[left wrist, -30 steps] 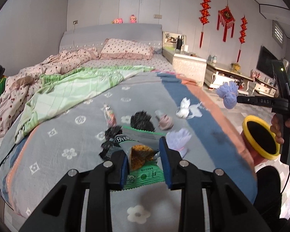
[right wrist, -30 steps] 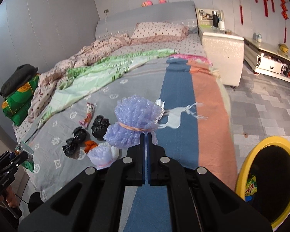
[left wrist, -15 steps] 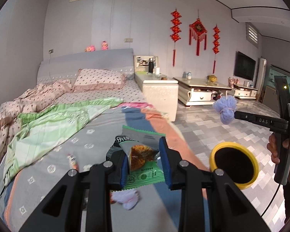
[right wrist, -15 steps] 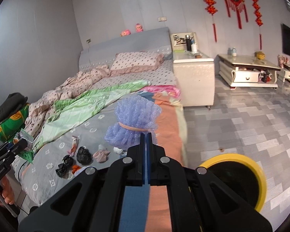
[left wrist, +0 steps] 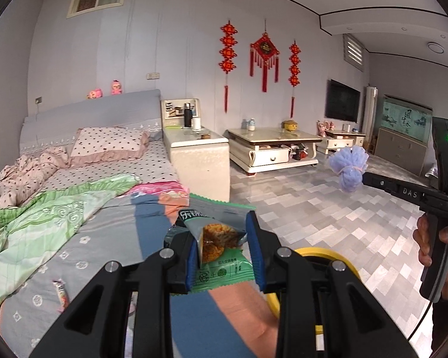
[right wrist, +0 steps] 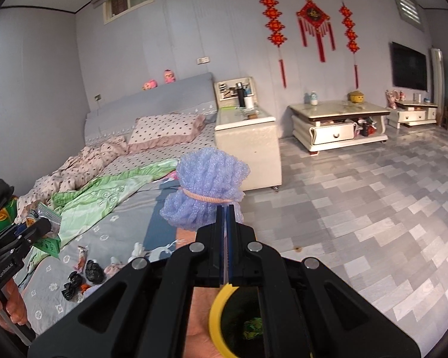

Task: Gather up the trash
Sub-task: 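Carry the biscuit packet and lavender sponge over the yellow bin with both grippers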

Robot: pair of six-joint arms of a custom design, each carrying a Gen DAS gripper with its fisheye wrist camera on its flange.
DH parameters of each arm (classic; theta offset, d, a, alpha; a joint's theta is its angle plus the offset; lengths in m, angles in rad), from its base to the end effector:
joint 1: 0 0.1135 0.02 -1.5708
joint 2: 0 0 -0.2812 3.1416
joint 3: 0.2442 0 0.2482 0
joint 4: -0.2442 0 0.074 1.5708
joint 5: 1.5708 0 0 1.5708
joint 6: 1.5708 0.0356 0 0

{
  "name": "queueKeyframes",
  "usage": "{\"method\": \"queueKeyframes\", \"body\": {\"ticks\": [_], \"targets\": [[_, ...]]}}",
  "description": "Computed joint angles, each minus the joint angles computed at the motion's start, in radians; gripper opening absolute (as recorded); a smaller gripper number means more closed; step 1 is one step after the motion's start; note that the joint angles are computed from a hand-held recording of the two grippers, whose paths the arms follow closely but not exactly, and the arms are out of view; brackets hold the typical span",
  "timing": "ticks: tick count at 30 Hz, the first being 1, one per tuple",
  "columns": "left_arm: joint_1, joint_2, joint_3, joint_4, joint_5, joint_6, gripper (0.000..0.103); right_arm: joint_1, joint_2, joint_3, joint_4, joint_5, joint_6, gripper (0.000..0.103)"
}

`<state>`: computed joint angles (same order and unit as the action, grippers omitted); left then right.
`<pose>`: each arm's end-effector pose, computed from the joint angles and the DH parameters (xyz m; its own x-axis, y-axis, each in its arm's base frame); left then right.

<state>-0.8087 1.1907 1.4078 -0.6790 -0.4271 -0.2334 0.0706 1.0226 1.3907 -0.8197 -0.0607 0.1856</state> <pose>0.1717 -0.1585 0.4377 -0.3924 0.1063 -0.9136 0.3203 0.9469 -0.0274 0.1745 0.0145 0.4483 -0.4509 0.1528 -0.8794 -0.0424 0.9805 0.1921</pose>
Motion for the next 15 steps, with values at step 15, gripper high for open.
{"method": "queueKeyframes", "body": {"ticks": [15], "targets": [[-0.077, 0.381, 0.089, 0.165, 0.113, -0.051, 0.027, -0.441, 0.059, -0.210, 0.085, -0.307, -0.158, 0.001]]}}
